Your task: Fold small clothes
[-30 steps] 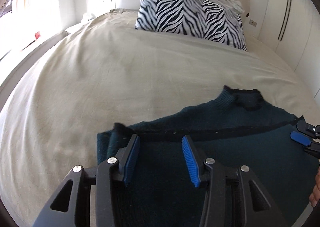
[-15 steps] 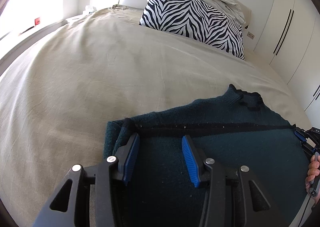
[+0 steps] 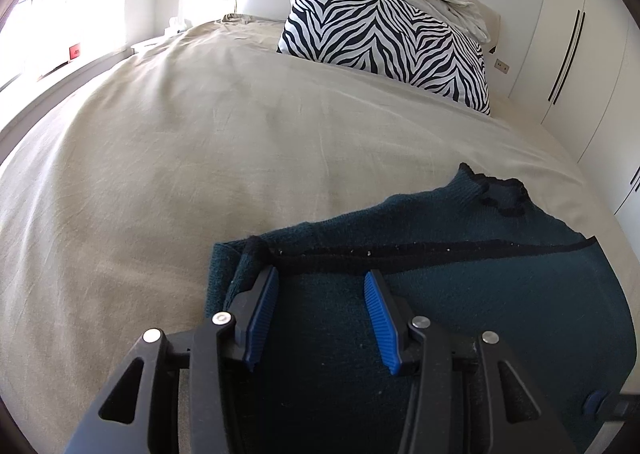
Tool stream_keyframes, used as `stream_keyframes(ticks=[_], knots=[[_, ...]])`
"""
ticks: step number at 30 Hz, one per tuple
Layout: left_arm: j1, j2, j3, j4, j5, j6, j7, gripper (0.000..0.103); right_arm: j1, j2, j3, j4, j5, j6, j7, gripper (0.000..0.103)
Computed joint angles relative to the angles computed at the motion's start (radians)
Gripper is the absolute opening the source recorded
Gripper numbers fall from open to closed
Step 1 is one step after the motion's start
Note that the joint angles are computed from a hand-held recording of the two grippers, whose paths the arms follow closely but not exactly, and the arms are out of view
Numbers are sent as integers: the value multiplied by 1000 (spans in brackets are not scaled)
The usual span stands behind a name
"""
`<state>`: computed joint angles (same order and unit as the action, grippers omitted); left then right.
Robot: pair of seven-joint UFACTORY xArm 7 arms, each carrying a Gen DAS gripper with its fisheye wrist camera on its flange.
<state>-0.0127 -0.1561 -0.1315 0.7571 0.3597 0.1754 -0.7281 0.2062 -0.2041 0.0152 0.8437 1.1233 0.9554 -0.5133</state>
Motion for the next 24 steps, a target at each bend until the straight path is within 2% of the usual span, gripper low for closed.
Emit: stream_keyframes(ticks=[3, 6, 11, 14, 17, 20, 21, 23, 24], knots=[[2, -2, -2, -4, 5, -5, -6, 48, 7, -24, 30, -68, -51, -29, 34, 13], [3, -2, -3, -5, 7, -8, -7, 48, -12, -60, -31, -132, 29, -17, -2, 13], [9, -3, -8, -5, 23, -8, -20, 48, -123, -148, -129, -209, 19, -70, -8, 12], [14, -5, -13, -5, 38, -4, -32, 48, -197, -212, -170, -243, -52, -131, 12, 12], [22, -7, -22, -2, 67, 8, -54, 48, -254, -265, -199, -254, -156, -181, 78, 13], [-7, -11, -3, 13, 22, 47, -14, 49, -273, -346, -210, -269, -249, -187, 139, 24], [-18, -23, 0, 19, 1, 82, -2, 49, -261, -365, -215, -266, -265, -179, 146, 30], [-14, -80, -33, 24, 28, 189, -56, 51, -224, -392, -228, -245, -282, -148, 147, 36], [-26, -121, -43, 10, 22, 226, -68, 52, -198, -410, -216, -243, -276, -144, 158, 47]])
